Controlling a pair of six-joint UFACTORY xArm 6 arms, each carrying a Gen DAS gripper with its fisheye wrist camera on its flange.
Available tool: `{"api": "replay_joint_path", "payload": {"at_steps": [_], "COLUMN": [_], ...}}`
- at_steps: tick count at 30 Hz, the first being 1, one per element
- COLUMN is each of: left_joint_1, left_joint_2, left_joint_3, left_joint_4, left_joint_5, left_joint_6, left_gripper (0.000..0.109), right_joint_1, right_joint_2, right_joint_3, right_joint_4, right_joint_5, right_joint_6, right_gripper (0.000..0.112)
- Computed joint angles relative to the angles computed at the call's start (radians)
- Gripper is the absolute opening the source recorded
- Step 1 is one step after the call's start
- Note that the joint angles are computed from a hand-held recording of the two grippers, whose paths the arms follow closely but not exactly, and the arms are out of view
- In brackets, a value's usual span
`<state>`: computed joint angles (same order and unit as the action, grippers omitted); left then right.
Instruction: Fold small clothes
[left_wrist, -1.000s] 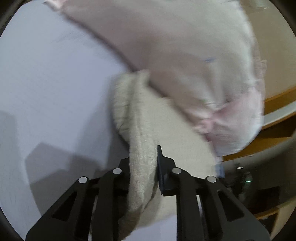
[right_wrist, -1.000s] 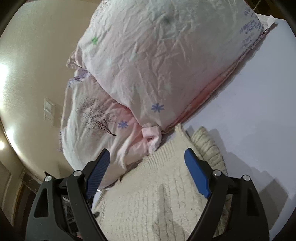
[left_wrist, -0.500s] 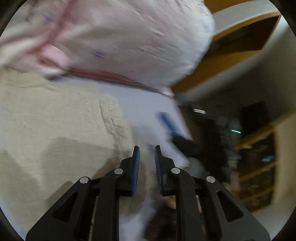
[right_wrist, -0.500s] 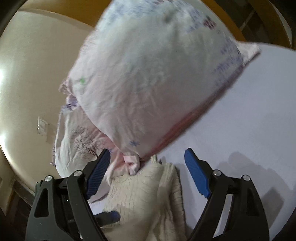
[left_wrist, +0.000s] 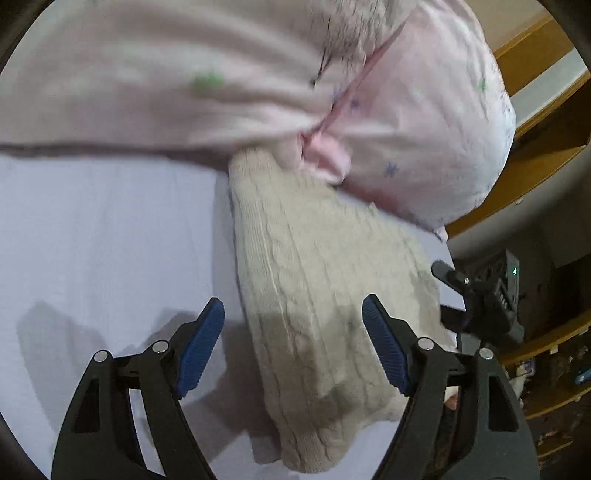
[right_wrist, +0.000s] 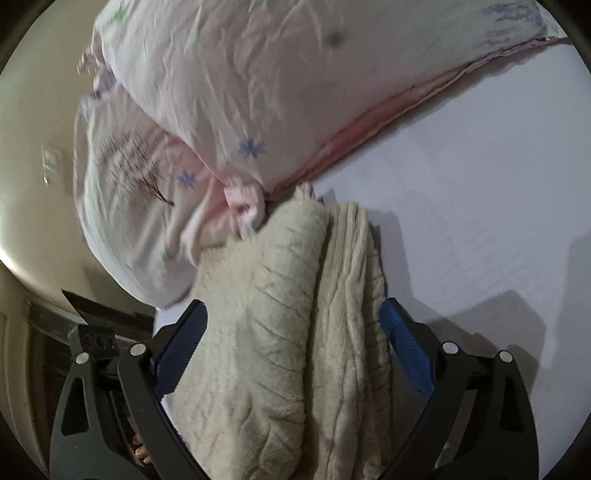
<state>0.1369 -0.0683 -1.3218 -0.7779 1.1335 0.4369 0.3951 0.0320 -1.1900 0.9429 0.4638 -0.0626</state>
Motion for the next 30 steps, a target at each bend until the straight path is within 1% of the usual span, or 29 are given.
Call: {"api": "replay_joint_path", "payload": {"at_steps": [1,2,3,4,5,6,7,8,9,10,11,12,13,14,15,16,17,18,19,20,21,22,23,24,25,27,29,30], "left_joint_1": [-0.004,-0.019,-0.023,-0.035,-0.05,-0.068,-0.082,-0.088,-0.089,-0.065,-0.029,0.008,0.026,0.056,0.068,0.077,0.078,0.075,0.088,0.101,0.113,0.111,0.109,0.095,0.091,0.091,0.059,0.034], "left_joint_2": [0.012,0.02,-0.002,0.0,-0.001,-0.025,-0.029,-0.03,-0.035,-0.033,-0.033,-0.046,-0.07,-0.112,-0.132,-0.149,-0.159,-0.16,-0.158,-0.164,-0.194,-0.235,-0.272,-0.326,-0.366,-0.414,-0.429,-0.428], "left_joint_3": [-0.002,-0.002,0.027,0.03,0.042,0.085,0.095,0.095,0.09,0.079,0.062,0.059,0.066,0.09,0.102,0.115,0.131,0.14,0.144,0.153,0.184,0.222,0.256,0.304,0.334,0.36,0.375,0.383], "left_joint_4": [-0.021,-0.031,-0.026,-0.021,-0.015,-0.03,-0.019,-0.01,-0.021,-0.05,-0.079,-0.096,-0.087,-0.06,-0.031,0.026,0.091,0.132,0.15,0.143,0.126,0.129,0.133,0.124,0.086,0.014,0.005,0.029], "left_joint_5": [0.019,0.019,0.016,0.008,-0.008,-0.06,-0.087,-0.106,-0.096,-0.063,-0.009,0.034,0.034,0.01,-0.013,-0.052,-0.1,-0.126,-0.125,-0.121,-0.145,-0.195,-0.248,-0.316,-0.343,-0.322,-0.317,-0.332], "left_joint_6": [0.014,0.014,0.018,0.016,0.011,0.033,0.041,0.048,0.048,0.067,0.086,0.12,0.143,0.18,0.191,0.189,0.163,0.137,0.124,0.117,0.121,0.128,0.144,0.164,0.2,0.266,0.289,0.284], "left_gripper": [0.078,0.082,0.086,0.088,0.089,0.089,0.082,0.068,0.06,0.045,0.042,0.041,0.041,0.042,0.043,0.048,0.052,0.054,0.055,0.057,0.058,0.058,0.061,0.062,0.066,0.067,0.071,0.071], "right_joint_1": [0.007,0.015,0.023,0.035,0.044,0.046,0.049,0.054,0.054,0.055,0.056,0.063,0.075,0.092,0.121,0.144,0.158,0.17,0.176,0.188,0.205,0.224,0.231,0.234,0.235,0.238,0.234,0.238], "right_joint_2": [0.001,0.002,0.0,0.004,0.009,0.015,0.016,0.007,0.0,-0.008,-0.01,-0.005,0.012,0.038,0.083,0.118,0.136,0.136,0.112,0.067,0.001,-0.045,-0.059,-0.072,-0.069,-0.026,0.032,0.062], "right_joint_3": [0.001,0.002,0.005,0.004,0.001,-0.004,-0.003,0.002,0.002,-0.001,-0.007,-0.023,-0.046,-0.079,-0.126,-0.16,-0.175,-0.165,-0.138,-0.091,-0.032,-0.004,0.001,0.001,-0.007,-0.053,-0.115,-0.135], "right_joint_4": [-0.008,-0.044,-0.077,-0.084,-0.064,-0.001,0.104,0.208,0.313,0.418,0.501,0.542,0.541,0.499,0.414,0.31,0.205,0.11,0.056,0.044,0.074,0.117,0.118,0.077,-0.006,-0.215,-0.419,-0.476], "right_joint_5": [-0.012,-0.021,-0.032,-0.053,-0.059,-0.04,-0.035,-0.038,-0.029,-0.006,0.027,0.067,0.095,0.101,0.08,0.053,0.029,-0.016,-0.061,-0.138,-0.229,-0.278,-0.286,-0.251,-0.216,-0.136,-0.032,-0.016], "right_joint_6": [0.0,0.022,0.04,0.031,0.005,-0.042,-0.116,-0.203,-0.297,-0.392,-0.471,-0.52,-0.531,-0.501,-0.437,-0.359,-0.279,-0.211,-0.149,-0.117,-0.126,-0.178,-0.202,-0.19,-0.135,0.012,0.173,0.223], "right_gripper": [0.096,0.097,0.096,0.086,0.074,0.05,0.045,0.043,0.042,0.042,0.041,0.041,0.04,0.041,0.044,0.049,0.05,0.054,0.055,0.055,0.056,0.055,0.055,0.053,0.051,0.047,0.042,0.021]}}
